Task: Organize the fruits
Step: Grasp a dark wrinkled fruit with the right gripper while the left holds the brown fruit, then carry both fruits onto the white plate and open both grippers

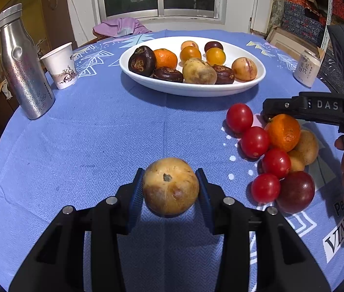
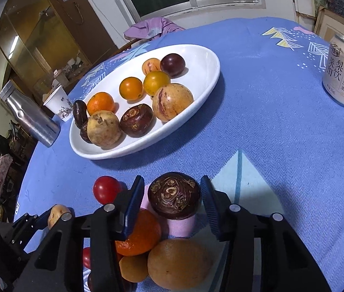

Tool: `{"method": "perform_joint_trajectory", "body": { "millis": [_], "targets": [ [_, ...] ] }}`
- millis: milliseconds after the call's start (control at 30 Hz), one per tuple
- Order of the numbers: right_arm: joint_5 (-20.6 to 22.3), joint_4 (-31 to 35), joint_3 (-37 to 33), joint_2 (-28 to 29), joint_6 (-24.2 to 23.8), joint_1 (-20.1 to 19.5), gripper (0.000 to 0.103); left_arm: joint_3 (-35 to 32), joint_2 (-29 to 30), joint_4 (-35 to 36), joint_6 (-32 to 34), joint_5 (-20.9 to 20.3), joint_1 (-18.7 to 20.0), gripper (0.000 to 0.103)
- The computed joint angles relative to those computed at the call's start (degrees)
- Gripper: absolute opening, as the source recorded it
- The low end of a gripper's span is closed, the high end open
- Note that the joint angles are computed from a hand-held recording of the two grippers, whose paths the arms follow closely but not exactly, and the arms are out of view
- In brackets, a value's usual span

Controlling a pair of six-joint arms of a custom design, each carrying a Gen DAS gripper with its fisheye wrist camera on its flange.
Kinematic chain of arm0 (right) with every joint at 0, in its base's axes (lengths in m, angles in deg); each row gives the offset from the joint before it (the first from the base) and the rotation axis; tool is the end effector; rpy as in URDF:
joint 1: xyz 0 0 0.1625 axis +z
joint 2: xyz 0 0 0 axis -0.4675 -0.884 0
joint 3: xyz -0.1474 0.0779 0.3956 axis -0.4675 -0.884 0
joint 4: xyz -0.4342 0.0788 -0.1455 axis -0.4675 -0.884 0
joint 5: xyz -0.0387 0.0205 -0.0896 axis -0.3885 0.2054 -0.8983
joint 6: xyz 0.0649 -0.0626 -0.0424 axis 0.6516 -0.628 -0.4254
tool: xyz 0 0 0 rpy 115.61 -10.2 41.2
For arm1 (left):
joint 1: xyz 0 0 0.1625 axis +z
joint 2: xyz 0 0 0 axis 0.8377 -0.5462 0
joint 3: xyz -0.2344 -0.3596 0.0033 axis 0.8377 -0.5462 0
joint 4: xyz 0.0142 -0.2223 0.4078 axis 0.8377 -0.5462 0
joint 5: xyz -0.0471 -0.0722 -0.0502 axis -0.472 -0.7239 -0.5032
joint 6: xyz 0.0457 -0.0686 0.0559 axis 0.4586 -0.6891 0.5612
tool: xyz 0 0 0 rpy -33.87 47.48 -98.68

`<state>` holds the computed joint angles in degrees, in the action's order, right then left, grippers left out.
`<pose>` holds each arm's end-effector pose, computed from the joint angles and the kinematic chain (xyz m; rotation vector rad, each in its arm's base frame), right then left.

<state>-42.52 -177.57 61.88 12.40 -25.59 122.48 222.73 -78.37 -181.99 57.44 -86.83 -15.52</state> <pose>0.1148 -0.3465 0.0639 0.0380 -2.5160 0.8813 -0.0796 -0.3394 0.0896 0.8126 2.3216 -0.6011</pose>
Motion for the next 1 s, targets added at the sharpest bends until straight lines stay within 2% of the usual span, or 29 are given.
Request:
{"method": "perform_joint_trajectory", "body": {
  "millis": [200,367,467,600,667,767,833,1000],
  "targets": [
    [-2.1,4.4,0.4,-2.7,-2.8,0.4,0.046,-0.1,-0.6,0.6,-0.1,-0.7,0.6,0.042],
    [-10.1,1.7,0.3,-1.5,-7.0,2.2,0.046,0.0,-0.9,0.9,-0.2,-0.9,0.6,0.042],
    [-8.2,-0.5,1.2,-1.6,-7.4,0.4,0.045,0.0,-0.9,0.9,-0.1,-1.0,0.6,0.042],
    [-8.6,-3.9,1.1,0.2,-8.4,0.6,0.044,0.0,-1.1,0.8,-0.1,-1.4,0.8,0.042],
    [-4.9,-3.6,2.4,-1.7,-6.8,-1.2,0.044,0.0,-1.2,0.6,0.0,-1.8,1.1,0.042],
    [5.6,-2.1,6.0,-7.3,-3.4,-6.4,0.044,-0.2,-1.9,0.4,0.4,-3.1,2.0,0.041],
    [10.6,-3.6,8.4,-9.6,-2.4,-8.6,0.044,-0.3,-3.6,0.5,0.2,-5.2,3.1,0.041],
    [13.9,-12.1,12.1,-8.6,-3.1,-6.5,0.044,1.1,-7.3,-2.5,0.0,-3.9,1.6,0.041]
  ]
}}
